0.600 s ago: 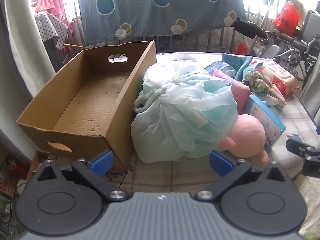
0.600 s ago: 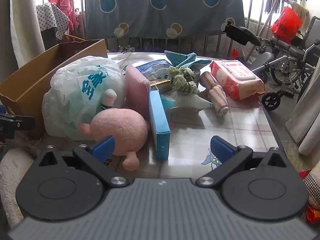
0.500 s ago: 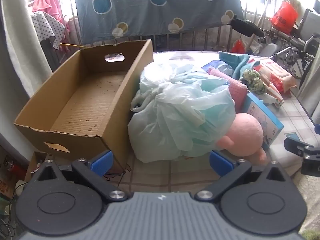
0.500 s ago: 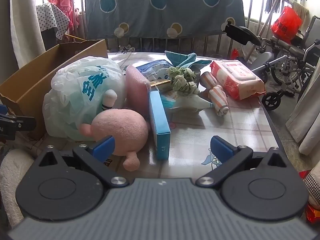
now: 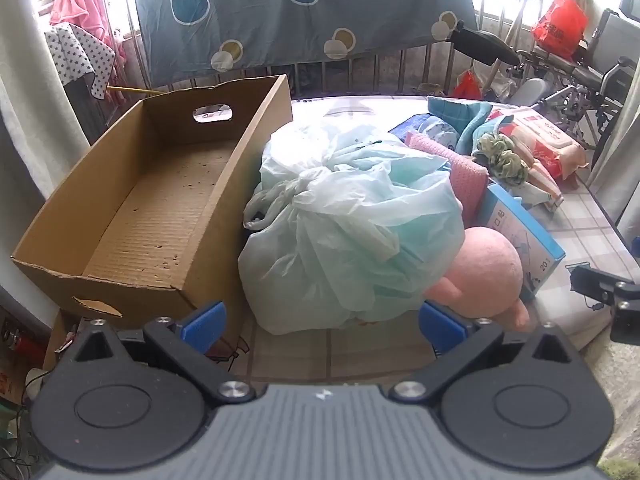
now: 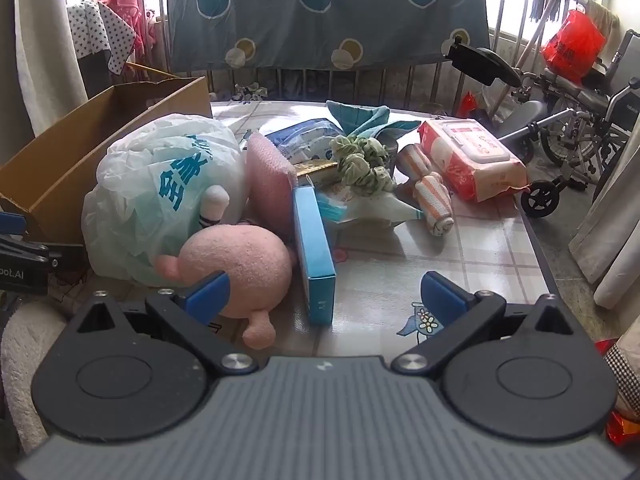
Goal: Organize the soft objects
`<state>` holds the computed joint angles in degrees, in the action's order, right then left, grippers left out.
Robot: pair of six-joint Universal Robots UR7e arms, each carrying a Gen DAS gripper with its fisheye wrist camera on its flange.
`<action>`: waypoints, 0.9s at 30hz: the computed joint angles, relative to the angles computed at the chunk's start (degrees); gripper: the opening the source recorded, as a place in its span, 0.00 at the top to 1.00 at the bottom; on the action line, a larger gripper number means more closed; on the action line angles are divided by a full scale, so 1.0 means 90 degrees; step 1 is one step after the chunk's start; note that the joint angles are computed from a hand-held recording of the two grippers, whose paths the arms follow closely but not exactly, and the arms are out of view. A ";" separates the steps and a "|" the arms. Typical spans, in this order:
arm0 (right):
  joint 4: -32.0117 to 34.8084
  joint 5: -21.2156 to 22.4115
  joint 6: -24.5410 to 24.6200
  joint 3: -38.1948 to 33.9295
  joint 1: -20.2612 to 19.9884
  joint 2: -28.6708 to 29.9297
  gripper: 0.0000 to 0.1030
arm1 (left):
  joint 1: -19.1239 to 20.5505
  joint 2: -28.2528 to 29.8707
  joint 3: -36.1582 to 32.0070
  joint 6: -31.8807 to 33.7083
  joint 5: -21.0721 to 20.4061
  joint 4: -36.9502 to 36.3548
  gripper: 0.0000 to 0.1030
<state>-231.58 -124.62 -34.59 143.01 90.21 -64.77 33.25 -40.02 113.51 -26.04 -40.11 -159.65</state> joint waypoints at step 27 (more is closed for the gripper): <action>0.0196 -0.0260 -0.0029 -0.0208 0.0098 0.0047 0.01 | 0.0066 -0.0073 -0.0002 -0.0026 0.0076 0.0010 0.00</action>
